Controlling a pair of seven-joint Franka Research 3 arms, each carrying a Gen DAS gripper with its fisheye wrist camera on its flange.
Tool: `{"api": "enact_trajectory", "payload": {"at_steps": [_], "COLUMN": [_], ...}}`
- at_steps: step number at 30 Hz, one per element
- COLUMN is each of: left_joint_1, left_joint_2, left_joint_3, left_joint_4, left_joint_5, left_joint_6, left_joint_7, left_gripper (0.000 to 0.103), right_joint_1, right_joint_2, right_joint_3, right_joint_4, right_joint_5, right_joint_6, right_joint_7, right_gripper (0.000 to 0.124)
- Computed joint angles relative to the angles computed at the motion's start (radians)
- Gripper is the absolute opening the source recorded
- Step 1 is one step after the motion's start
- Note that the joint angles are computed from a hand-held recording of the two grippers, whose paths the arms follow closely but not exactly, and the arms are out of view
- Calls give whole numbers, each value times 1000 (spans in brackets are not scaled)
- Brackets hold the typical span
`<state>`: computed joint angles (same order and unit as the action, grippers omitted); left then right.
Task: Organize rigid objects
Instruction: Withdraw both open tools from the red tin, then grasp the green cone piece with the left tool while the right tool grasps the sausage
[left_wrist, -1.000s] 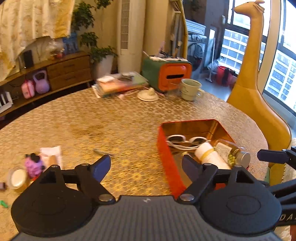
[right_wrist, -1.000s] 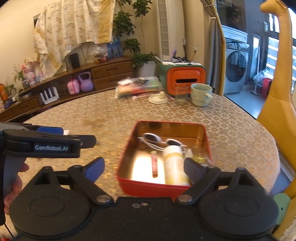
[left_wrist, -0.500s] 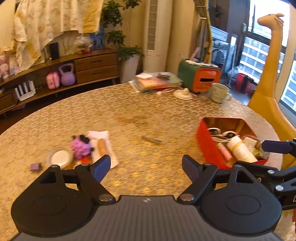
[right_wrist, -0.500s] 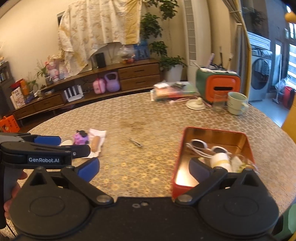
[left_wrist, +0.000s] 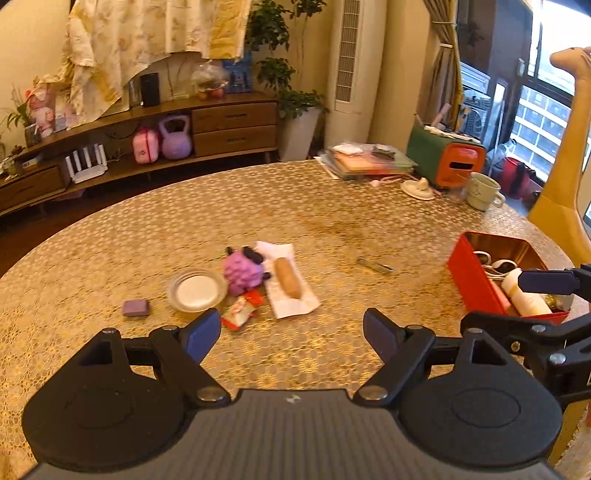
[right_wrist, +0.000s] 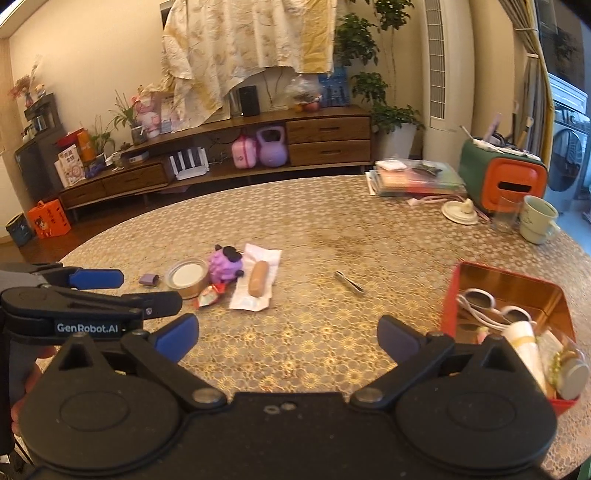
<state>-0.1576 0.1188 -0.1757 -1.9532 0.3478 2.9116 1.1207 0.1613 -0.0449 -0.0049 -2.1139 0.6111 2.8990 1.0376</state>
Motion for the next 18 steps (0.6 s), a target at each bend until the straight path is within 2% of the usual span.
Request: {"api": "enact_trajectory", "payload": {"at_steps": [3, 18], "left_joint_1": [18, 79], "left_joint_2": [-5, 19], "left_joint_3": [2, 47], "left_joint_4": [-16, -49], "left_joint_5": [-31, -32], "left_joint_6": [9, 24], "left_joint_7": [24, -6], "left_gripper": [84, 84], "right_joint_1": [7, 1], "right_joint_2": [21, 185], "right_joint_3": [7, 44], "right_joint_4": [22, 169], "right_joint_5": [1, -67], "right_joint_6": [-3, -22], "right_joint_7": [-5, 51], "right_gripper": [103, 103]}}
